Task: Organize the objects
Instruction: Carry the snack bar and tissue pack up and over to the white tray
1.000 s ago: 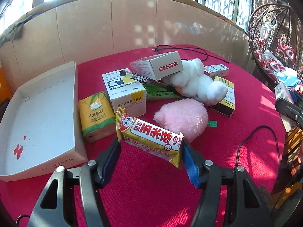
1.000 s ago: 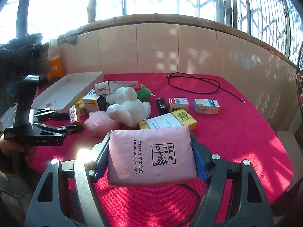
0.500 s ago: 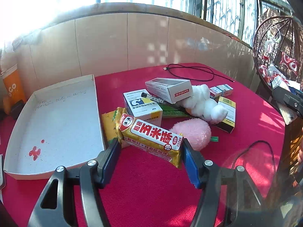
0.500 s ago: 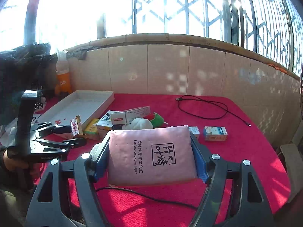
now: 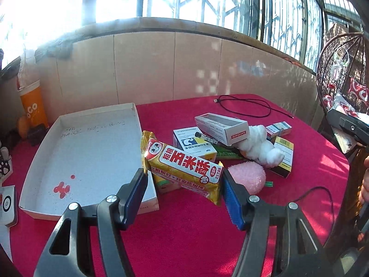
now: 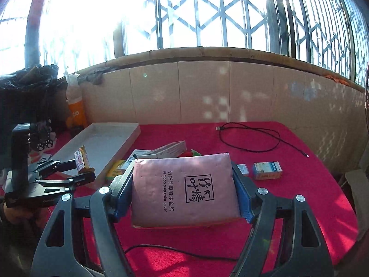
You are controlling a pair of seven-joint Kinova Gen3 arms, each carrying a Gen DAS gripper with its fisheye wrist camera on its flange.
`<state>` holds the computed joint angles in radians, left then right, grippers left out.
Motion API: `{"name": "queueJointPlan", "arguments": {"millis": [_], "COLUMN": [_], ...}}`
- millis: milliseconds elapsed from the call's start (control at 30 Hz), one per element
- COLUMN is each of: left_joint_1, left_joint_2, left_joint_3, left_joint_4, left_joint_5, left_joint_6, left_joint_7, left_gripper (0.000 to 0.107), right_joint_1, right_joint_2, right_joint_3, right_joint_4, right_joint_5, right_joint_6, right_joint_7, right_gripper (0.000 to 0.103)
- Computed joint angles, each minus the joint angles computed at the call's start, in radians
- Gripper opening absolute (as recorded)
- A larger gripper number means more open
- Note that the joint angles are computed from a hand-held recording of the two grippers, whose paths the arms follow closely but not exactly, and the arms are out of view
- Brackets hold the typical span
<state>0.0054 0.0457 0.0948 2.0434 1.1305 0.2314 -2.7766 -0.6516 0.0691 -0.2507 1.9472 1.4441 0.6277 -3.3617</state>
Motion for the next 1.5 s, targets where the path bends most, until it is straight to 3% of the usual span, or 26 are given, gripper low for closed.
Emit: {"name": "queueJointPlan", "arguments": {"millis": [767, 1333, 1500], "left_joint_1": [-0.041, -0.12, -0.139], "left_joint_2": [-0.048, -0.039, -0.036], "left_joint_3": [-0.095, -0.137, -0.143], "left_joint_4": [0.037, 0.031, 0.019], "left_joint_5": [0.257, 0.352, 0.356], "left_joint_6": [0.046, 0.07, 0.058], "left_joint_7": [-0.207, -0.282, -0.289], "left_gripper": [0.064, 0.064, 0.064], "right_joint_1": [-0.028, -0.119, -0.134], "right_joint_2": [0.067, 0.175, 0.227], "right_joint_3": [0.037, 0.118, 0.14], "right_joint_4": [-0.165, -0.384, -0.475], "right_joint_5": [-0.094, -0.239, -0.352], "right_joint_6": [-0.034, -0.096, -0.132], "right_joint_7": [0.157, 0.422, 0.539], "right_gripper": [0.075, 0.075, 0.075]}}
